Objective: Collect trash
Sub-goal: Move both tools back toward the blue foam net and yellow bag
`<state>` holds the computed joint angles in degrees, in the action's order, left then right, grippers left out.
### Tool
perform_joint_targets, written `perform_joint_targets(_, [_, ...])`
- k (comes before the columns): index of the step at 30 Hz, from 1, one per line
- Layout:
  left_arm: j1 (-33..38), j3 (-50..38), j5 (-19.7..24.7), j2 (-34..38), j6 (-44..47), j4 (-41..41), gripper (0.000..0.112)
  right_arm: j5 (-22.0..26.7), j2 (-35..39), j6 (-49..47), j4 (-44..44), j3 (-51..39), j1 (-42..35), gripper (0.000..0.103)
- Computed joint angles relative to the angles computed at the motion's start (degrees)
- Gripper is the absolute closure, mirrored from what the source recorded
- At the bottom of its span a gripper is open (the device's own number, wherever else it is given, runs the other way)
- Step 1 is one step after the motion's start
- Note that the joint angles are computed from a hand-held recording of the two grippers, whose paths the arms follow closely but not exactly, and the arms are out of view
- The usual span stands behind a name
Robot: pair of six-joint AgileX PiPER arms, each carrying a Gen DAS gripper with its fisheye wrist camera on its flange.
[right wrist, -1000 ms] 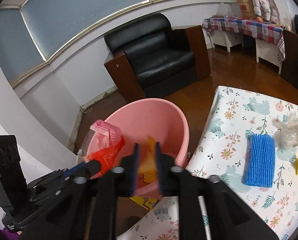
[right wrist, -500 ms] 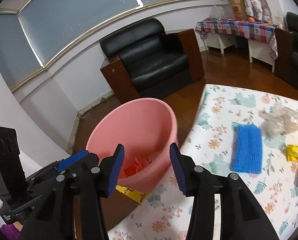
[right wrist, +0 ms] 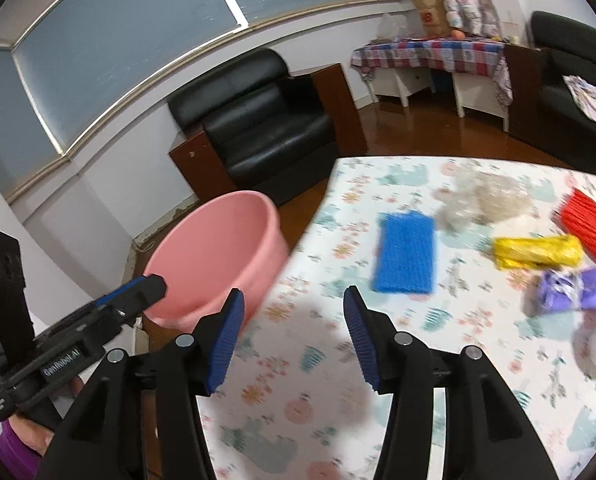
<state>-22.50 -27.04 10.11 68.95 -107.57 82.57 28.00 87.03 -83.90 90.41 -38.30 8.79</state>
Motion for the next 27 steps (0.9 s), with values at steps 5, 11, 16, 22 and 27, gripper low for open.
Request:
perform_joint_targets(5, [-4.9,-2.8,1.4,4.1,-4.6,1.7,0.067,3.5,0.5,-3.1,-0.1,1.9,-9.5,0.052])
perform_joint_targets(11, [-8.5,-7.8,1.7,11.2,-6.7,3.1,0.067,6.8,5.2,-4.2,-2.5,0.2,-19.9,0.052])
perform_joint_targets(16, [-10.9,-13.5,2.6,17.8,-6.9,3.3,0.067,10.2,11.4,-1.1,-7.6,-4.1,-25.1,0.052])
perform_joint_targets(22, [-11.1,-22.9,1.8,27.7,6.5,-9.3,0.067,11.6,15.3,0.8,-11.7,-6.7,-28.4,0.052])
perform_joint_targets(27, [-10.3,-30.0,2.7,34.5,19.1,-21.8,0.067,9.4,17.3,3.5,-15.9,-8.8,-30.0,0.052])
